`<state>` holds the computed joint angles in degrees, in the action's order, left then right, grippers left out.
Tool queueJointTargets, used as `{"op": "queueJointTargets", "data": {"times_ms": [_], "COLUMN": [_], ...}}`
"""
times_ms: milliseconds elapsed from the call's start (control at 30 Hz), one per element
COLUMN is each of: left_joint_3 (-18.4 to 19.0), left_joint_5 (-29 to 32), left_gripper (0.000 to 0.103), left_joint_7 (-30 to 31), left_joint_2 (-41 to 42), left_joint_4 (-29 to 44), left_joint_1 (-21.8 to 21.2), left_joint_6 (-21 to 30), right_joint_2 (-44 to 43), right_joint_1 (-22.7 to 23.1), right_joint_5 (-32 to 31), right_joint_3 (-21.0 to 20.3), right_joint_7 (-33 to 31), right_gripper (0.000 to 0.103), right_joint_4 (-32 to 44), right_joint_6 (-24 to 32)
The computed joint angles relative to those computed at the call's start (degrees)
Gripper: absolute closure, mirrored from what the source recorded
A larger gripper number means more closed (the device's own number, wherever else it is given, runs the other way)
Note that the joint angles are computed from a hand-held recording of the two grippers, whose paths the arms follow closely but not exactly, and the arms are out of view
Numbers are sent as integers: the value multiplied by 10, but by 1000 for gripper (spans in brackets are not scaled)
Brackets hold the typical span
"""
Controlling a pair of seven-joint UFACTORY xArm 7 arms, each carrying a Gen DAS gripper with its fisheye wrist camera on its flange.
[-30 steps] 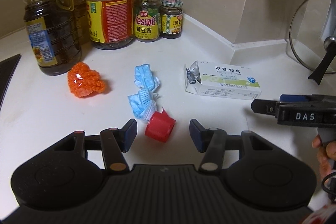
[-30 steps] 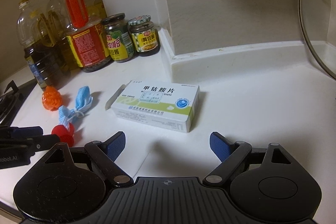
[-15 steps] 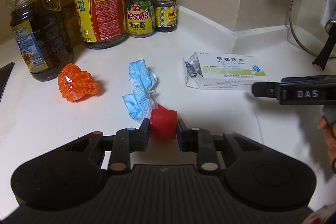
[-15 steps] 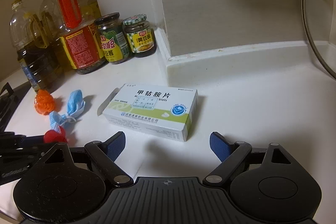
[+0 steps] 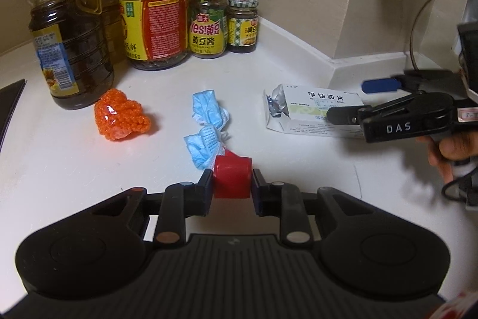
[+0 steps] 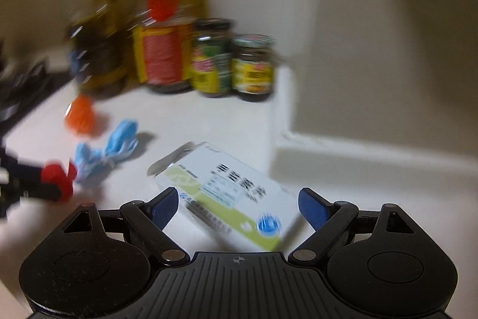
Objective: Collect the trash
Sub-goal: 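Close the right gripper on the white medicine box while the left gripper holds the red cap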
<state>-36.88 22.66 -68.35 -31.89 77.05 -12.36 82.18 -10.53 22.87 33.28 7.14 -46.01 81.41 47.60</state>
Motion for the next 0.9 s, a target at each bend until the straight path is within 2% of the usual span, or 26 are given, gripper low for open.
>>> {"op": "queueJointTargets", "data": {"times_ms": [67, 167, 267, 467, 700, 800, 900], "left_joint_3": [0, -4, -6, -9, -13, -11, -12], "left_joint_5": [-2, -3, -4, -9, -10, -11, -14], "left_gripper": [80, 80, 80, 80, 80, 80, 80], "left_joint_7": [-4, -6, -9, -19, -20, -21, -22], "left_joint_2": [-2, -1, -3, -9, -6, -12, -16], "left_joint_4": [0, 4, 7, 5, 10, 6, 5], "left_joint_1": [0, 0, 1, 5, 5, 5, 7], "left_joint_6": [2, 11, 18, 19, 15, 13, 14], "right_joint_2": [25, 68, 91, 104, 50, 19, -2], "right_joint_1": [3, -10, -22, -35, -30, -24, -15], "right_joint_5": [19, 34, 40, 8, -40, -15, 4], "right_joint_3": [-8, -8, 2, 19, 24, 15, 15], "right_joint_7": [-35, -51, -76, -119, -44, -35, -22], "right_gripper": [16, 16, 13, 11, 11, 11, 11], "right_joint_4": [27, 76, 104, 119, 82, 56, 25], "right_joint_6": [31, 97, 116, 141, 167, 190, 158]}}
